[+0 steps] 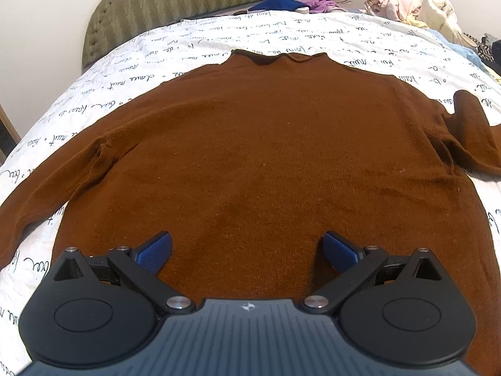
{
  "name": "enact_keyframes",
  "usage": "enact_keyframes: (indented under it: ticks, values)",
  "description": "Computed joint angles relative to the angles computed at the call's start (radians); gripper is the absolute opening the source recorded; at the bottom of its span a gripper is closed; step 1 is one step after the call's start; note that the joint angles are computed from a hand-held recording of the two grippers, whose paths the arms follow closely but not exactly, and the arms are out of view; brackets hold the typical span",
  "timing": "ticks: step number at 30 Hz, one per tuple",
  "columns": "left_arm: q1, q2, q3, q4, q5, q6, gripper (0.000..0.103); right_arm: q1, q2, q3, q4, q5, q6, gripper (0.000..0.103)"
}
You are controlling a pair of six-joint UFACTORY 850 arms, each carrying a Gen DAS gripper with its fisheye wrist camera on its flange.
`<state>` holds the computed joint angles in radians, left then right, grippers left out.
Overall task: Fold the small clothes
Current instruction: 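Reach the right gripper to the sweater sleeve cuff and close on it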
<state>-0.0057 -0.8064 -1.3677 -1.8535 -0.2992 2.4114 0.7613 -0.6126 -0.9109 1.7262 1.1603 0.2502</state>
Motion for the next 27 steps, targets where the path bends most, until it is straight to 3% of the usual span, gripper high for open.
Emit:
enact_keyframes:
  ticks: [4, 7, 12, 14, 16, 18, 23, 27]
  values:
    - [0.0, -0.004, -0.006, 0.018, 0.006, -0.016, 0.103, -0.059, 0.018, 0.106, -0.128, -0.061, 0.283, 0.1]
    - [-0.002, -0.008, -0.011, 0.026, 0.013, -0.025, 0.103, -0.083, -0.003, 0.16, -0.258, -0.023, 0.554, 0.099]
    - [-0.006, -0.009, -0.011, 0.003, 0.023, -0.008, 0.103, -0.129, -0.016, 0.18, -0.399, 0.023, 0.687, 0.08]
    - [-0.007, -0.008, -0.008, -0.011, 0.025, 0.009, 0.103, -0.148, -0.017, 0.168, -0.41, 0.0, 0.67, 0.065]
    - [-0.006, -0.007, -0.008, -0.015, 0.024, 0.019, 0.103, -0.163, -0.016, 0.161, -0.418, -0.024, 0.66, 0.035]
    - [-0.005, -0.006, -0.01, -0.011, 0.024, 0.015, 0.103, -0.166, -0.011, 0.154, -0.392, -0.057, 0.63, 0.014]
    - [0.001, -0.006, -0.015, -0.007, 0.017, 0.002, 0.103, -0.132, -0.006, 0.118, -0.207, -0.046, 0.473, 0.011]
    - [0.011, -0.007, -0.021, 0.0, 0.008, -0.012, 0.103, -0.093, 0.007, 0.057, 0.065, 0.027, 0.161, 0.011]
